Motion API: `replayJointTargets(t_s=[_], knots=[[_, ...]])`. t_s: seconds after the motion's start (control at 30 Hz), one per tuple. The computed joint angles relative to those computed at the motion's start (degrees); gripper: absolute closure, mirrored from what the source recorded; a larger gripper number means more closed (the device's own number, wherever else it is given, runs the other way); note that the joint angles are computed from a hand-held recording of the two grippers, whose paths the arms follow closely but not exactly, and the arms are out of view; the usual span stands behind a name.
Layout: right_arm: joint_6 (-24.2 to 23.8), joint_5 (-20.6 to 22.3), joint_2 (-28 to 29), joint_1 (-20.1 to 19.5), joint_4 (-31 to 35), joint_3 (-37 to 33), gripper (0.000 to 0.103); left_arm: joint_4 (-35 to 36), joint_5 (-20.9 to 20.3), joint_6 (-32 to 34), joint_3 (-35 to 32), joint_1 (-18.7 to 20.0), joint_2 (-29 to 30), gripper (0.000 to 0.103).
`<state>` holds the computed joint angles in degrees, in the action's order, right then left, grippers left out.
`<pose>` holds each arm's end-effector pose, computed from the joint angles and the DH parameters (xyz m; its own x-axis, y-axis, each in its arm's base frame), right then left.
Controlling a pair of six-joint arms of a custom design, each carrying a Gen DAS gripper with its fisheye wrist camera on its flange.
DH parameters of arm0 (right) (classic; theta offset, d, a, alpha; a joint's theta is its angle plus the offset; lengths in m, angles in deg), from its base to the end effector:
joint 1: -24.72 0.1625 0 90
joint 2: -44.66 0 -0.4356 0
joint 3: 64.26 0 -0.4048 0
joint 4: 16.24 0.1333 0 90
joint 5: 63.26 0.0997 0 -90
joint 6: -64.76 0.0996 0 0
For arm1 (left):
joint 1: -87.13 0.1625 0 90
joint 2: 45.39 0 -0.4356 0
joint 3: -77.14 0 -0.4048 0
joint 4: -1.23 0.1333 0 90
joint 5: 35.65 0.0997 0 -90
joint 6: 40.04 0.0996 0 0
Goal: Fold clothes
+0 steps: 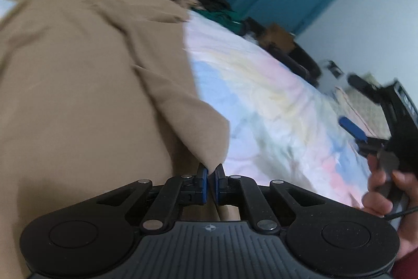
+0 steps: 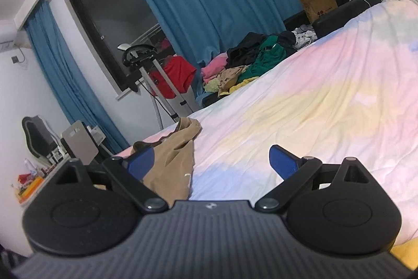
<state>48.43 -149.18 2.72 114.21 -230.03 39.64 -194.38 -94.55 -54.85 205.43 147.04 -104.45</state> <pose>0.1346 -0.6502 0.1373 -0.9589 -0.1844 0.2156 -0.2766 0.4379 -0.8554 -0.0900 -0.5238 0.1481 -0.9679 -0.0193 -0.2504 0.1616 0.7154 -0.6797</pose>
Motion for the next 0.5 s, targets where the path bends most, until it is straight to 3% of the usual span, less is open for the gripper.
replayJointTargets(t_s=[0.13,0.23,0.4,0.5], knots=[[-1.4,-1.3,0.4,0.8,1.2,-0.3,0.007,7.6,8.7,-2.1,1.2,-1.0,-3.0,0.093],[-2.3,-1.8,0.5,1.2,1.7,-0.3,0.007,7.9,12.8,-1.0,2.5,-2.4,-3.6,0.087],[-3.2,-2.3,0.6,1.5,2.0,-0.2,0.007,0.6,12.6,7.5,5.2,-6.2,-3.2,0.057],[-3.1,-2.2,0.4,1.3,2.8,-0.3,0.007,-0.8,9.1,13.0,5.8,-7.6,-2.0,0.051]])
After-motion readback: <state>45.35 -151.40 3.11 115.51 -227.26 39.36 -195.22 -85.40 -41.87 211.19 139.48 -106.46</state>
